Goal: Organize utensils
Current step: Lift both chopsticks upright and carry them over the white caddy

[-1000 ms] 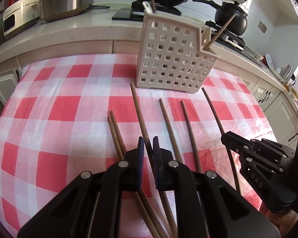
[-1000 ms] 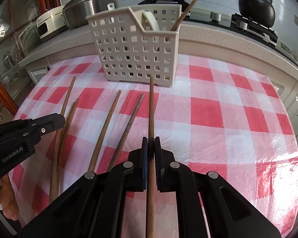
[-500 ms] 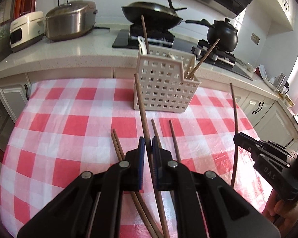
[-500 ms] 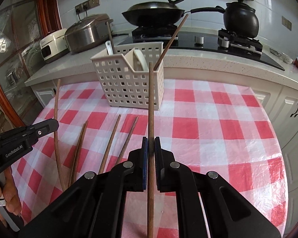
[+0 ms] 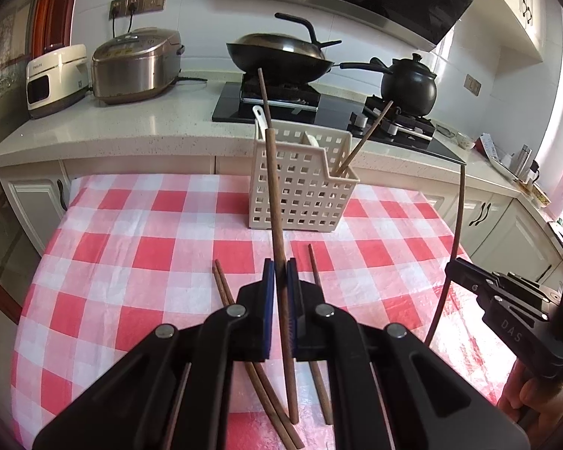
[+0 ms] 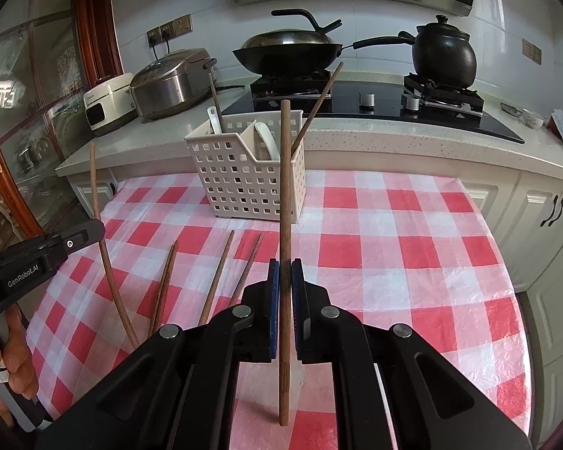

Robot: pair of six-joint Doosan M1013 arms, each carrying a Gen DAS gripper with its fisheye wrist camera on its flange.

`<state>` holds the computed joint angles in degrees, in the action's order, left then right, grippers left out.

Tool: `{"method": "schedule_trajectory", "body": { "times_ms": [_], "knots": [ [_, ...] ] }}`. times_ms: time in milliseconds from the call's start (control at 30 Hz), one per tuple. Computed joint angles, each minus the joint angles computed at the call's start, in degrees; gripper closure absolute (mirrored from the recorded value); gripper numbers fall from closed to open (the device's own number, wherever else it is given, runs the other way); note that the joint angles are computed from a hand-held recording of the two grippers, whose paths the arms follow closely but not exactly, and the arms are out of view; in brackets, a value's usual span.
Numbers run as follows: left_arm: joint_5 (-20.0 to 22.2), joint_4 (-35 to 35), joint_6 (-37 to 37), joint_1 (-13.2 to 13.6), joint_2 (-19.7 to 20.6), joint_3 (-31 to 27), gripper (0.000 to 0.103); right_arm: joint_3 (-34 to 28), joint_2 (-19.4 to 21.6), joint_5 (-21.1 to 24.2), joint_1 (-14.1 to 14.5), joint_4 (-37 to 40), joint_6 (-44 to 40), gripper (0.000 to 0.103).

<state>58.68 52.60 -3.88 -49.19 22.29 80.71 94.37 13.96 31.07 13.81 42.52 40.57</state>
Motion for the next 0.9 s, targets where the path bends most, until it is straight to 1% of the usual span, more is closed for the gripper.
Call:
{"method": "schedule_trajectory", "body": {
  "times_ms": [233,500,733,900],
  "knots": [
    [-0.2,1.05,-0.49,-0.42,-0.29,-0.22,0.097,0.31,-0.48,0.43,-0.37,1.01,-0.69,0.095],
    [-1.0,1.78,0.83,0.22,-0.57,-1.06,0.097,-1.47,0.17,1.51,-0.02,0.07,0.16,0.095],
    [-2.22,1.77,3.25,1.6,-0.83,-2.49,0.097,-5.03,1.52,2.4,0.43,-1.37,2.27,0.095],
    [-2.95,0.96,6.38,3.1,-0.82,-4.3,0.097,-9.42,3.34,3.9,0.73,-2.5,4.87,0.095]
  ]
}}
